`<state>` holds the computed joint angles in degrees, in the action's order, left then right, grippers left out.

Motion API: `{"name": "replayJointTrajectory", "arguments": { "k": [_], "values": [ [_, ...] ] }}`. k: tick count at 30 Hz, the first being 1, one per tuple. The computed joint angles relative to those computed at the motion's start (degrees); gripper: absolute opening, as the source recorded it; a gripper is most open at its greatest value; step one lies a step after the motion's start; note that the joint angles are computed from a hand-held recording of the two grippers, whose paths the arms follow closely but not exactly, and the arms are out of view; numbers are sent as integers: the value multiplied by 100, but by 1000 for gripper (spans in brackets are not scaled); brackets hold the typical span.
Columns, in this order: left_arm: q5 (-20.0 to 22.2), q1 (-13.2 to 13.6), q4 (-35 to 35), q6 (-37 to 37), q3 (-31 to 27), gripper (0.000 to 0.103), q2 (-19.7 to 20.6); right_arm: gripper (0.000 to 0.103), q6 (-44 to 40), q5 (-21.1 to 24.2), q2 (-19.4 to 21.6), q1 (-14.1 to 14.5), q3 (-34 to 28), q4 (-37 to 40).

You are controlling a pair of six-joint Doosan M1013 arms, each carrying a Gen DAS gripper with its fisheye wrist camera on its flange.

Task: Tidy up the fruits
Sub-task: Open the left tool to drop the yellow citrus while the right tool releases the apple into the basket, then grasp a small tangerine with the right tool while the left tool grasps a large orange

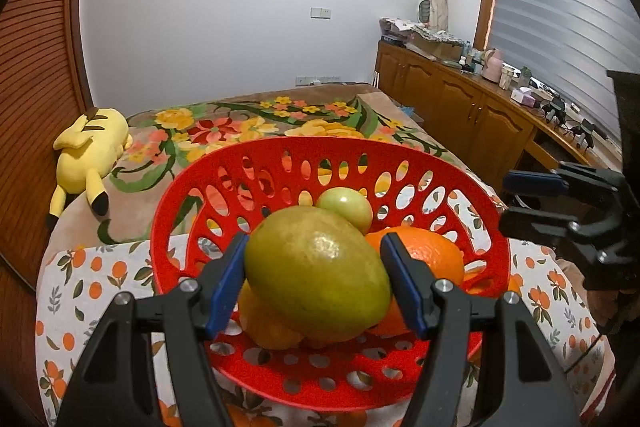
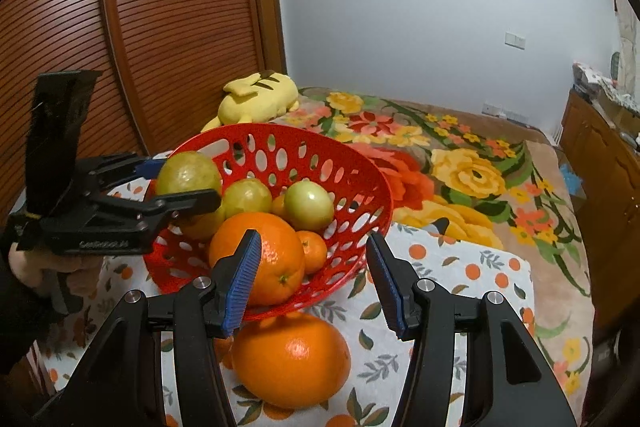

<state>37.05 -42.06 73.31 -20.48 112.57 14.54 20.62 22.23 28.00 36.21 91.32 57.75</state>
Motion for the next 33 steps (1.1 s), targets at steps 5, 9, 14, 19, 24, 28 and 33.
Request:
{"name": "replayJointTrajectory", "arguments": {
  "k": [5,9,14,19,24,28,33],
  "values": [
    [-2,22,-80,37,-22,66,6,56,-83,-13,-68,-26,93,118],
    [57,-6,-188,121,-32,66,2,56,-157,-36,-121,-23,158,181],
    [179,-109,90,-134,24,67,-105,56,-249,-69,-193,-17,244,275],
    [358,-267,184,-255,78,67,-221,56,-514,-104,-321,-19,410,587],
    [578,-538,256,-395,175,67,-333,56,-806,-163,-493,-11,664,924],
    [727,-759,260,-491,251,67,-408,57,-1066,-210,-621,-10,898,1242],
    [865,-1073,223,-640,355,67,-430,57,-1437,-317,-777,-2,1278,1675]
  ]
}}
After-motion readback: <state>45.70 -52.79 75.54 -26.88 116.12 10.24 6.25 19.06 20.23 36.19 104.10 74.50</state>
